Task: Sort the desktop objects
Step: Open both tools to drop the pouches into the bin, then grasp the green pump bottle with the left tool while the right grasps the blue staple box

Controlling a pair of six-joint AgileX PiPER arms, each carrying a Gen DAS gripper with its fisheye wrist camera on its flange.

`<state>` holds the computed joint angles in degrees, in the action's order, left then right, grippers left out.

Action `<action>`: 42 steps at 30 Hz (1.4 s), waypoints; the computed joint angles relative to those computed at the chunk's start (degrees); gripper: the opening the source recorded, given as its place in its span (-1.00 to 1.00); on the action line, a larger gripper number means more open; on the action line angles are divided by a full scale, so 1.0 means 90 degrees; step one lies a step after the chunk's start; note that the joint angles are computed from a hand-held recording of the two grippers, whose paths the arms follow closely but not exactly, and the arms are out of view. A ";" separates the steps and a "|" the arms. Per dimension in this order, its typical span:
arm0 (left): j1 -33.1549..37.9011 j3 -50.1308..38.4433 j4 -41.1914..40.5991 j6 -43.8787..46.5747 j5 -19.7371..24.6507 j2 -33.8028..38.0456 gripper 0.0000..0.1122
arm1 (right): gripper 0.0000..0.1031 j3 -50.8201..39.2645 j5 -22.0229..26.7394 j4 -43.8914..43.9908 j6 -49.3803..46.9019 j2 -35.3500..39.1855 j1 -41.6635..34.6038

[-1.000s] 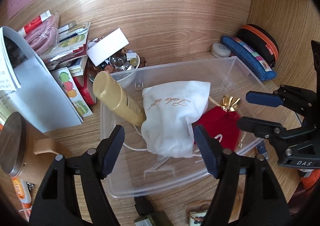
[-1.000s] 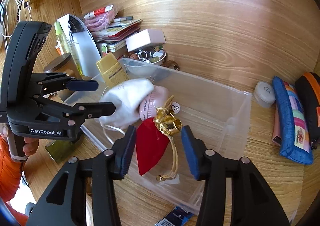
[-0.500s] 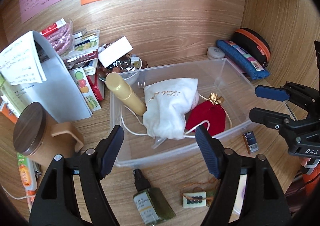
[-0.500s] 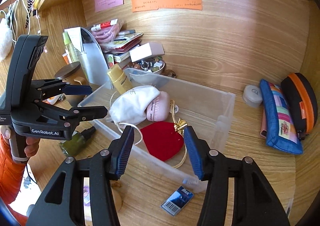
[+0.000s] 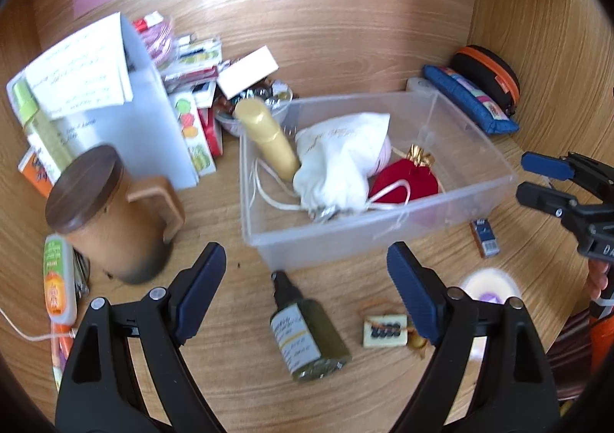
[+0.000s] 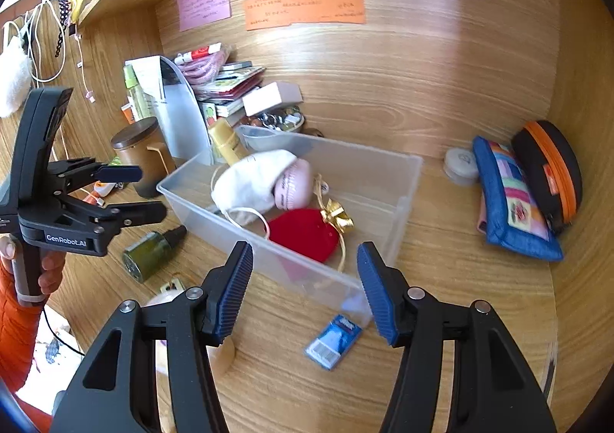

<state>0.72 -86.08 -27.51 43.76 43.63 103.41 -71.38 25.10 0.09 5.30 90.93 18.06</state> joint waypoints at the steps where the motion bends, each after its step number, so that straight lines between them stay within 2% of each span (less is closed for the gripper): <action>1: 0.0029 0.0069 -0.0006 0.0004 -0.0004 -0.0010 0.54 | 0.03 0.0079 -0.0020 -0.0014 0.0029 -0.0039 -0.0022; 9: 0.0136 0.0216 -0.0024 -0.0130 0.0130 0.0218 0.54 | 0.03 0.0713 -0.0184 -0.0136 0.0299 -0.0164 -0.0147; 21: -0.0017 0.0777 0.0081 -0.0062 -0.0431 0.0104 0.48 | 0.03 0.1314 -0.0241 0.0070 0.0137 -0.0009 -0.0320; 28: -0.0053 0.0730 0.0059 -0.0039 -0.0453 0.0239 0.39 | 0.03 0.1106 -0.0206 0.0269 -0.0023 0.0380 -0.0287; 31: -0.0056 0.0650 0.0065 -0.0078 -0.0393 0.0343 0.28 | 0.03 0.0984 -0.0199 -0.0315 0.0468 0.0495 -0.0104; 35: -0.0018 0.0573 -0.0025 0.0017 -0.0280 0.0442 0.27 | 0.03 0.0861 -0.0144 -0.1441 0.1490 0.0648 0.0197; 40: 0.0020 0.0523 -0.0093 0.0061 -0.0218 0.0506 0.20 | 0.02 0.0786 -0.0063 -0.1659 0.1666 0.0736 0.0258; 42: 0.0042 0.0496 -0.0124 0.0074 -0.0185 0.0546 0.19 | -0.05 0.0802 -0.0103 -0.1721 0.1730 0.0741 0.0272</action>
<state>1.10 -81.62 -28.62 44.43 41.97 108.32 -64.16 24.17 -15.40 20.88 97.60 20.51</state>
